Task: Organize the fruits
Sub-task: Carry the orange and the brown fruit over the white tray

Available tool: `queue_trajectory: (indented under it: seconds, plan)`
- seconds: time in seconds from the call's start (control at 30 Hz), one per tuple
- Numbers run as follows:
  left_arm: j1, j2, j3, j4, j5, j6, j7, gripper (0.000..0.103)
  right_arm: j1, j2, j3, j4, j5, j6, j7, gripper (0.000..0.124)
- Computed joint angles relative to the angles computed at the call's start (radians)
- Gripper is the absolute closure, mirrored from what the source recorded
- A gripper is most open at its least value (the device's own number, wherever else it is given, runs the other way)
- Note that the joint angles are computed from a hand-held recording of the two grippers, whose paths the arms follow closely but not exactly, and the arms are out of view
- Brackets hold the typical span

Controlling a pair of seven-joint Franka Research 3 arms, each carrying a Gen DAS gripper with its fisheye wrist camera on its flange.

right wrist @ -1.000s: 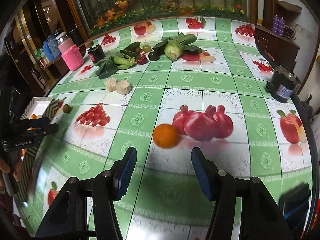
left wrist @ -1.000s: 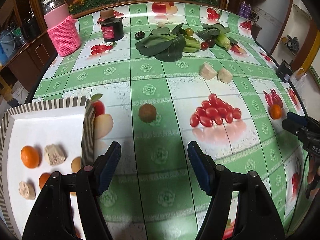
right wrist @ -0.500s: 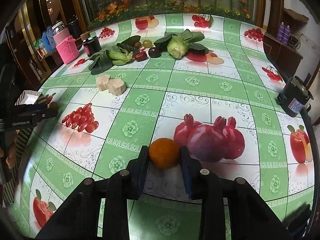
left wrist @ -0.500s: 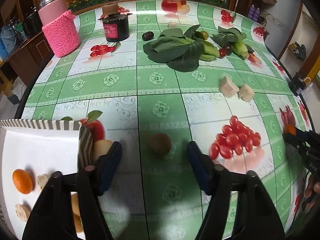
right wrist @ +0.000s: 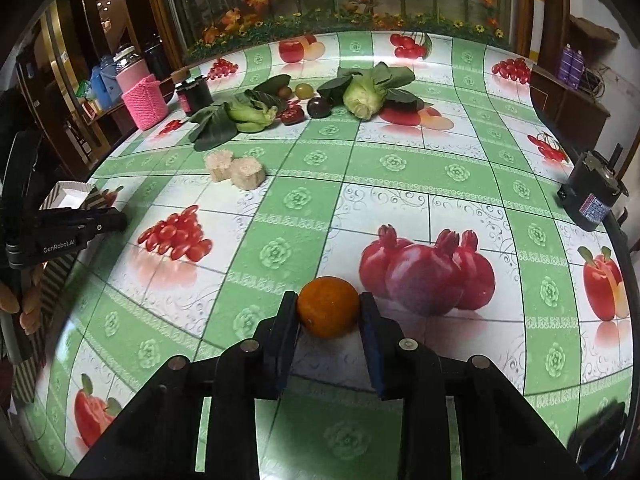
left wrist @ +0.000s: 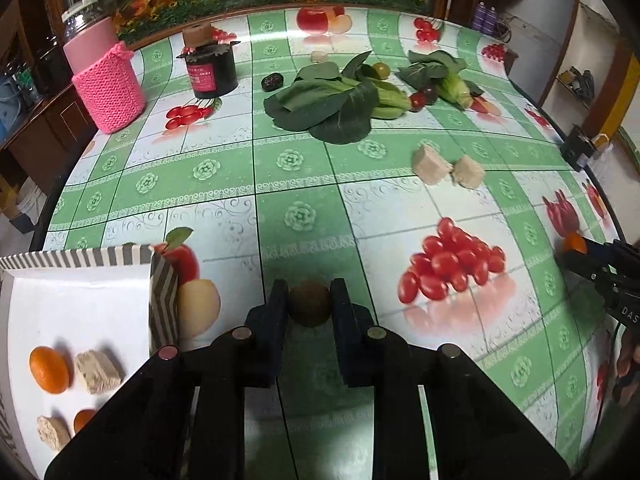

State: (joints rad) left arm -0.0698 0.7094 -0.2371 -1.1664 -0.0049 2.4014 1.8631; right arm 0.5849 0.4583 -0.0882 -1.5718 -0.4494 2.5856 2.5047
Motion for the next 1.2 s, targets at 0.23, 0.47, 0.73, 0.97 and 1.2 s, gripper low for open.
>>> queue_trajectory:
  seconds: [0.23,0.47,0.73,0.97,1.2]
  plan:
    - [0.035,-0.124,-0.021,-0.186,-0.029,0.082,0.037,0.085,0.024,-0.044,0.004,-0.044,-0.035,0.043,0.052,0.093]
    - [0.064,-0.237,-0.031,-0.360,-0.064,0.164,0.084,0.085,0.047,-0.025,0.035,-0.003,-0.025,0.049,0.037,0.093]
    - [0.094,-0.330,-0.027,-0.488,-0.105,0.249,0.127,0.085,0.091,0.050,0.047,0.115,0.028,0.045,-0.022,0.093]
    - [0.120,-0.390,-0.015,-0.569,-0.139,0.301,0.157,0.084,0.137,0.148,0.049,0.281,0.082,-0.013,-0.120,0.093]
    - [0.135,-0.425,0.003,-0.612,-0.154,0.329,0.171,0.084,0.169,0.246,0.043,0.449,0.133,-0.063,-0.202,0.093]
